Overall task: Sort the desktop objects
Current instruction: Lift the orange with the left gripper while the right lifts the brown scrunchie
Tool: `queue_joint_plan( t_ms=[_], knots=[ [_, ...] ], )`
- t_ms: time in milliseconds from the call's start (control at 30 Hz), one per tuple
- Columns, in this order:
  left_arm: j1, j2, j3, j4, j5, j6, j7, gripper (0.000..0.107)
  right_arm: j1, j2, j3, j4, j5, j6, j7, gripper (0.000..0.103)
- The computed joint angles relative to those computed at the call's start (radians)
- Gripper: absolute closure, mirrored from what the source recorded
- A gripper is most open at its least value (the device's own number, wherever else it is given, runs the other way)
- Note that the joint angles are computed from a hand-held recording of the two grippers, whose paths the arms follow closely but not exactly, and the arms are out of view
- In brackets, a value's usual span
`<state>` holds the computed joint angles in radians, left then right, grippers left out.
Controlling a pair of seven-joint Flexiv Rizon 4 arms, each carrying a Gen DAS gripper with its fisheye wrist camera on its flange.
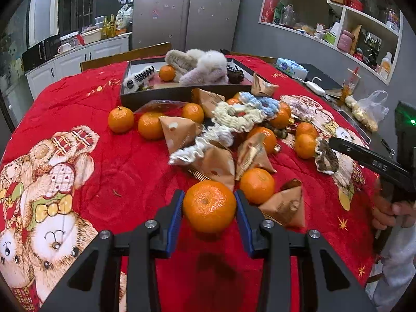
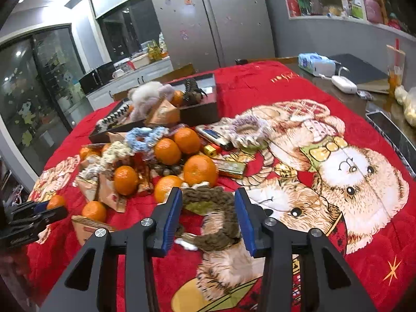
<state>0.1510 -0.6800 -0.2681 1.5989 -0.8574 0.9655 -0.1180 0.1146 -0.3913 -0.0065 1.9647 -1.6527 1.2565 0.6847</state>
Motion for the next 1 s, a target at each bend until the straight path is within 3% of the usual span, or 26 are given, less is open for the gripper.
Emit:
queue_joint_plan(
  t_ms=[367,467,567,600,767,1000],
  knots=[
    [-0.019,-0.023,0.002,-0.025,0.004,-0.019,-0.041,0.067,0.039,-0.047,-0.033,-0.005,0.217,0.058,-0.176,0.058],
    [-0.025,-0.034,0.003,-0.040,0.020,-0.026,-0.066,0.067,0.081,-0.045,-0.031,-0.005,0.334,-0.014,-0.283,0.061],
    [-0.023,-0.036,-0.007,-0.039,0.020,-0.022,-0.067,0.067,0.144,-0.041,-0.023,-0.021,0.483,-0.167,-0.404,0.081],
    [-0.022,-0.036,-0.010,-0.039,0.019,-0.023,-0.064,0.067,0.155,-0.040,-0.031,-0.020,0.486,-0.170,-0.407,0.090],
    [-0.025,-0.018,-0.037,0.003,-0.010,0.062,0.015,0.067,0.183,-0.030,-0.046,-0.013,0.510,-0.193,-0.398,0.091],
    [-0.014,0.002,-0.034,0.023,-0.027,0.028,0.018,0.067,0.219,-0.021,-0.037,-0.030,0.521,-0.261,-0.402,0.091]
  ],
)
